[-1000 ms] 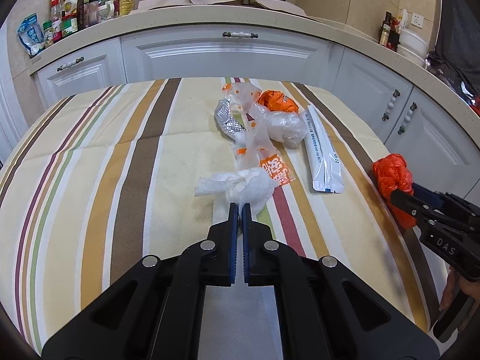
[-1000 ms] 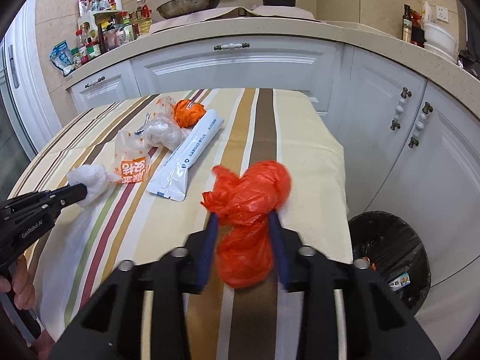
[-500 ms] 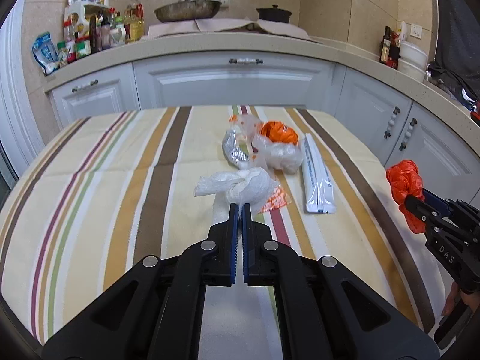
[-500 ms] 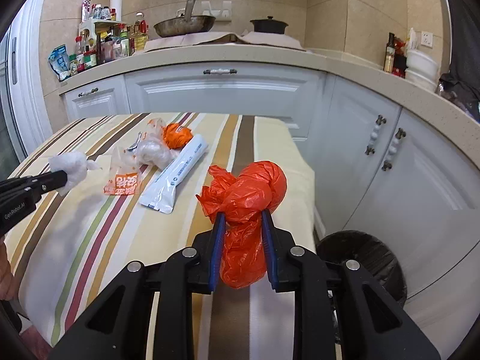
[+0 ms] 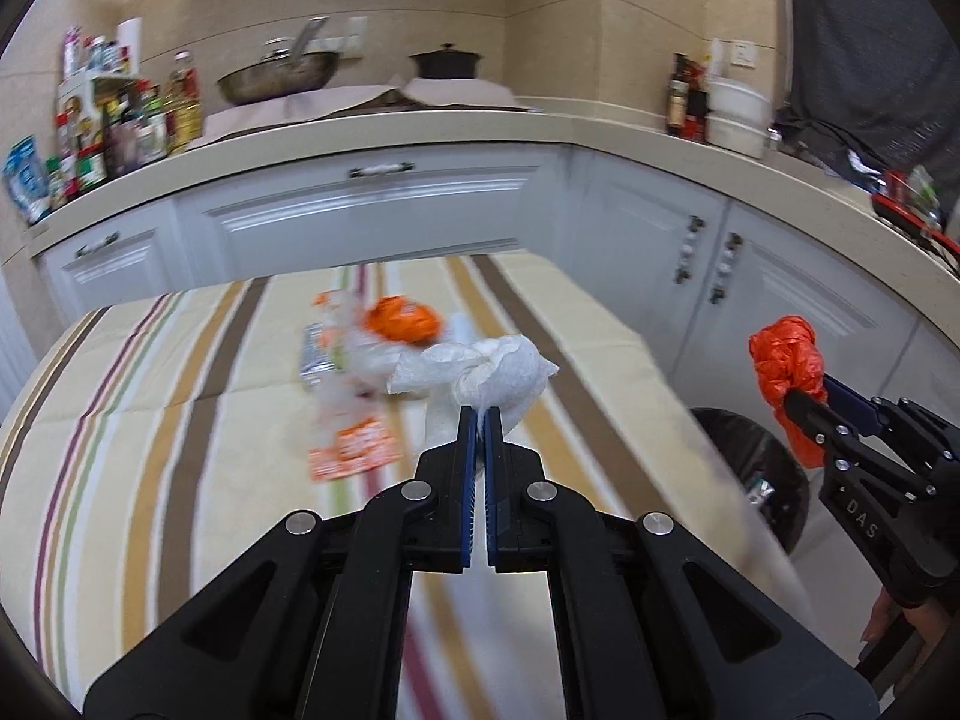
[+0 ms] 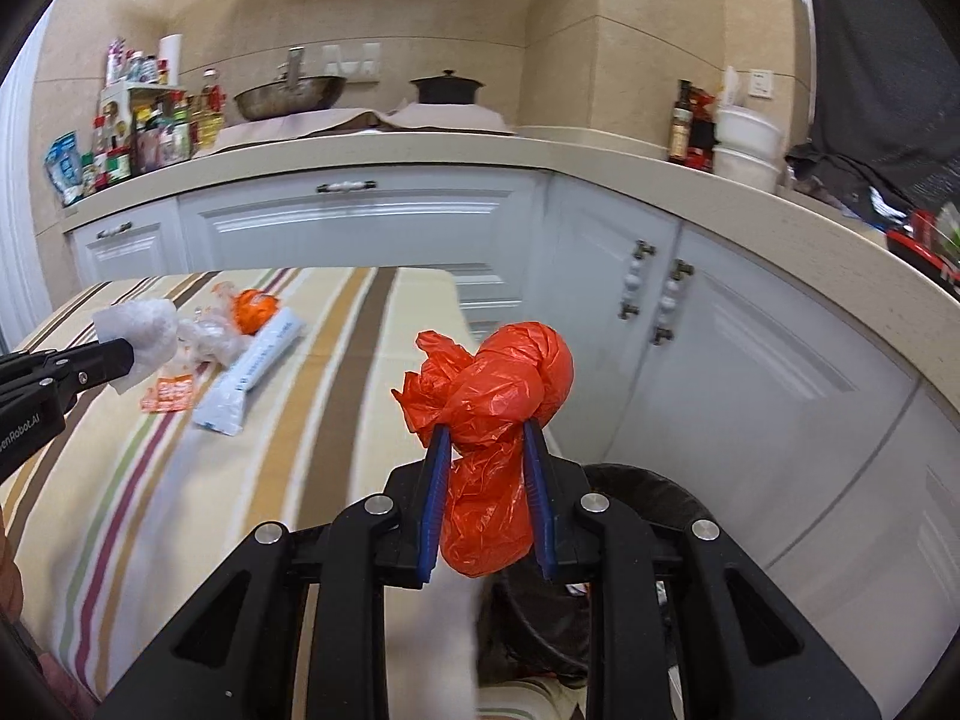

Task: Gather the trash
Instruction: 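Carry both bags to the bin and open both tools over it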

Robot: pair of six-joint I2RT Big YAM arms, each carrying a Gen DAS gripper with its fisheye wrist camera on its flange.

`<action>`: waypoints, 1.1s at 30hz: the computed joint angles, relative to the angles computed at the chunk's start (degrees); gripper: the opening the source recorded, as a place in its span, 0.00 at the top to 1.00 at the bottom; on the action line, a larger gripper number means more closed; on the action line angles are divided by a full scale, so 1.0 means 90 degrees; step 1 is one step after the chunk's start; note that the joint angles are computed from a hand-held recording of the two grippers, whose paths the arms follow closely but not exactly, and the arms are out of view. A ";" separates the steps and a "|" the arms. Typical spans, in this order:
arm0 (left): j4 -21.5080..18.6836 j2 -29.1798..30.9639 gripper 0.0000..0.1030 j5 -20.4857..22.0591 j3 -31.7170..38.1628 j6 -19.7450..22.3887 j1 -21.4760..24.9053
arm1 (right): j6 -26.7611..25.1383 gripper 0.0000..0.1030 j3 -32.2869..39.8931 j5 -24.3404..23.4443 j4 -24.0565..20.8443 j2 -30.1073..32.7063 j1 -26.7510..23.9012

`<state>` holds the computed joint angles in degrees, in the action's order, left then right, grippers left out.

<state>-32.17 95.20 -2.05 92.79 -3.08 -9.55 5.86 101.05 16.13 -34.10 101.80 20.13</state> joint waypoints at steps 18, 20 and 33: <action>-0.0580 0.1488 0.98 0.0279 0.1793 0.0429 -0.1360 | 0.0434 0.76 -0.0915 0.0228 0.0275 -0.0487 -0.0987; -0.0713 0.1721 0.98 0.0235 0.2091 0.0433 -0.1466 | 0.0446 0.76 -0.0868 0.0161 0.0272 -0.0412 -0.1068; -0.1735 0.2793 0.75 0.0074 0.3663 0.0285 -0.1677 | 0.0630 0.50 -0.0855 -0.0036 0.0468 -0.0205 -0.1473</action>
<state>-47.79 120.34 -1.38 125.76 -0.52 -24.65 11.53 93.36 15.81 -29.89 99.95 6.87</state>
